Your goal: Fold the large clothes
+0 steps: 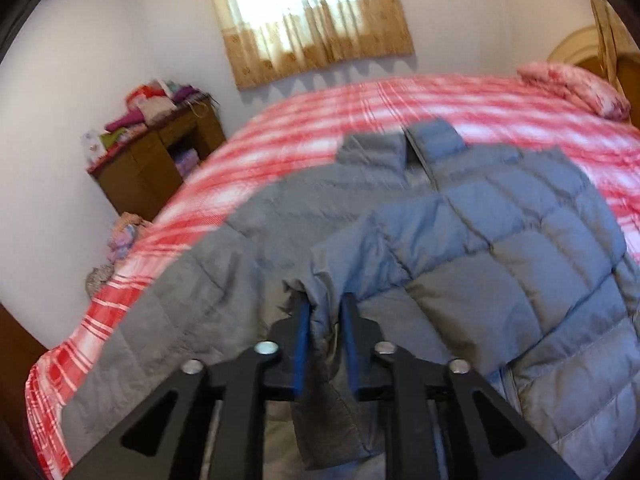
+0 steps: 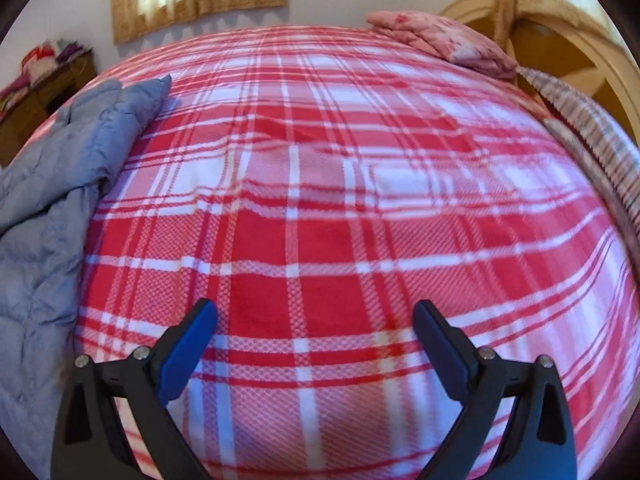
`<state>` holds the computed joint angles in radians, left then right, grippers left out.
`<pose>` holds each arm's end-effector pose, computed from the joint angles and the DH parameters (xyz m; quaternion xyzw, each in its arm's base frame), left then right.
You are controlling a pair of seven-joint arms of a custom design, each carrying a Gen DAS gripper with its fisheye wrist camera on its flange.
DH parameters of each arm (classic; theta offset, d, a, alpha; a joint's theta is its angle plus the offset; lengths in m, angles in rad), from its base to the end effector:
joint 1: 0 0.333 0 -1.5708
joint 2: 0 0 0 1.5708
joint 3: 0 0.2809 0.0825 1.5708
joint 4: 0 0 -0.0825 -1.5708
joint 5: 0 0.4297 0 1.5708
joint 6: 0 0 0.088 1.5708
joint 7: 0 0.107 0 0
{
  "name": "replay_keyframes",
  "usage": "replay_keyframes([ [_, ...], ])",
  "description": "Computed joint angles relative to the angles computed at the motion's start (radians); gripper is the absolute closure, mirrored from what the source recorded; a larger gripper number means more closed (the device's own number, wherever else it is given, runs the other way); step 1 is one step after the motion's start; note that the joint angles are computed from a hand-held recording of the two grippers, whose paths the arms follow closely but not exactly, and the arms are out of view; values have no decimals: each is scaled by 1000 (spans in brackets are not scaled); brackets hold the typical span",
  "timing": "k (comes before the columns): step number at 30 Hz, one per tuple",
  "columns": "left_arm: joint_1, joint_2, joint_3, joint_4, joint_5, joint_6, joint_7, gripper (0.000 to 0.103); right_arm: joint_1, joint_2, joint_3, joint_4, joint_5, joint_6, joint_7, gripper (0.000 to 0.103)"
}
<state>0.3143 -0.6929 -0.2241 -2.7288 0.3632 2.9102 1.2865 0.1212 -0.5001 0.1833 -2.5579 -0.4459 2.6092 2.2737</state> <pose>0.4450 0.0213 0.4681 -0.6496 0.6228 -0.1880 0.3934 0.4624 0.1536 0.4393 -0.6449 0.6920 -0.2654 0.1866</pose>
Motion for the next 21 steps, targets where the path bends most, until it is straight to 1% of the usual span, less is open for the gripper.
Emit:
replay_keyframes([
  [1,28,-23,-20,-10,10,20,-29,59,7,-14,-6,7,6,-2,-14,3],
  [2,51,-40,-37,-16,15,29,-55,35,9,-23,-5,20,6,-1,-19,3],
  [3,55,-58,-32,-29,9,51,-72,24,8,-29,-3,35,4,8,-21,3],
  [4,33,-63,-3,-39,-5,67,-61,10,9,-24,-2,57,6,22,-26,3],
  [5,-10,-62,41,-48,-29,82,-33,10,11,-12,-2,82,11,36,-32,3],
  [6,-62,-57,87,-49,-56,71,7,10,10,16,6,122,10,58,-30,4],
  [7,-87,-46,101,-37,-78,48,30,10,7,37,13,146,5,68,-28,9],
  [8,-85,-35,92,-26,-91,39,34,10,5,74,21,185,-4,77,-31,13],
  [9,-69,-17,65,-9,-97,38,19,10,11,129,25,241,-10,74,-47,26],
  [10,-37,-2,27,7,-92,44,-5,10,23,202,24,306,-7,74,-65,36],
  [11,15,27,-31,34,-71,52,-48,10,41,255,14,349,9,84,-72,38],
  [12,34,44,-54,50,-61,50,-70,10,59,289,-2,373,31,102,-83,39],
  [13,42,74,-64,72,-51,50,-85,10,77,335,-13,400,50,141,-88,40],
  [14,64,112,-86,96,-32,57,-108,10,79,399,-6,440,0,196,-53,41],
  [15,112,149,-133,122,4,56,-154,10,87,444,-5,471,-59,217,-9,41],
  [16,144,192,-164,152,33,39,-190,10,102,482,-13,496,-66,229,-3,42],
  [17,149,236,-168,177,48,20,-202,10,120,536,-19,529,-52,247,-12,42],
  [19,163,294,-177,205,88,-10,-245,10,155,603,-34,572,-61,247,-21,44],
  [21,142,340,-152,216,106,-15,-255,9,186,662,-47,610,-44,216,-47,44],
])
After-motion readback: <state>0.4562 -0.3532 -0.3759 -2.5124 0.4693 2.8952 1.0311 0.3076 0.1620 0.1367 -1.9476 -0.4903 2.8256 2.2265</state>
